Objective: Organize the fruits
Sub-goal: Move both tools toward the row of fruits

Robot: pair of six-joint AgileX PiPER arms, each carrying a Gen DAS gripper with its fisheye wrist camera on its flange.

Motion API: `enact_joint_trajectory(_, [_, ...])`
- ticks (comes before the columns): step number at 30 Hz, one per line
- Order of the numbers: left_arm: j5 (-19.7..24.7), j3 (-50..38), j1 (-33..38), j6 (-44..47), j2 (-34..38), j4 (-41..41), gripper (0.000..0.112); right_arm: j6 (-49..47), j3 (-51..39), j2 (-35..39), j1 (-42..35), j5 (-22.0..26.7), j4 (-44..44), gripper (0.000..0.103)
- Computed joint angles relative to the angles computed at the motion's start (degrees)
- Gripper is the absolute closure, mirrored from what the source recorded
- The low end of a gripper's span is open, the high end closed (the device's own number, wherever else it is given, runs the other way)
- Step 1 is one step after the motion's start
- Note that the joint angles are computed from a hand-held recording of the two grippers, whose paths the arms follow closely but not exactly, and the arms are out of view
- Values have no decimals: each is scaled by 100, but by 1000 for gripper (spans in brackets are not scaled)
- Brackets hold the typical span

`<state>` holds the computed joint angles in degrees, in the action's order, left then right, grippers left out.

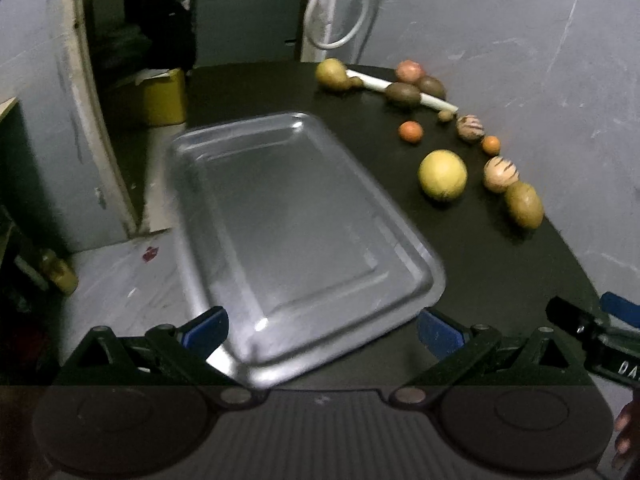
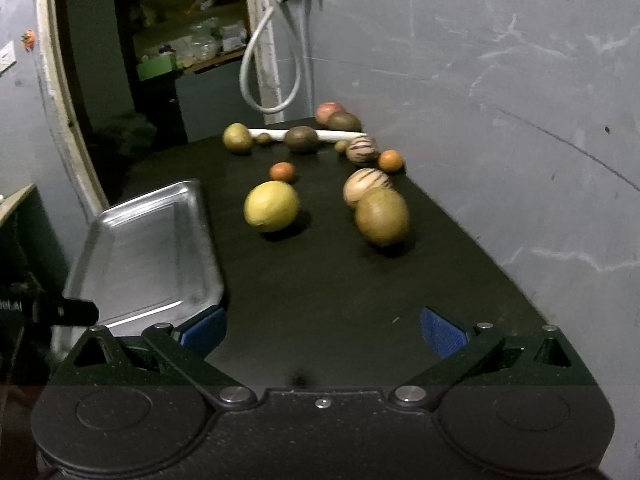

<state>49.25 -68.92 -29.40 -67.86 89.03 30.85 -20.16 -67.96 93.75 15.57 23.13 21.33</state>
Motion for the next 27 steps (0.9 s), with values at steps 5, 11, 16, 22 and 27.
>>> enact_joint_trajectory(5, [-174,-1209,399,778,973,-317,10,-273,-922,765,-234,179,12,1])
enact_joint_trajectory(11, [-36,-2855,685,1505,2222,-648,10,-731,-2335,1835,-353,593,-99,1])
enact_joint_trajectory(16, [401,-4386,816,2144,3319,-943,10,-1199,-3469,2671,-429,1132,-107,1])
enact_joint_trajectory(22, [1024,-5973,857,2627,4386,-1175,10,-1137,-4666,3486,-482,1862,-236,5])
enact_joint_trajectory(27, [1455,-6982,839,2944,4993,-1244,12,-1218,-5301,3894,-560,2235,-118,14])
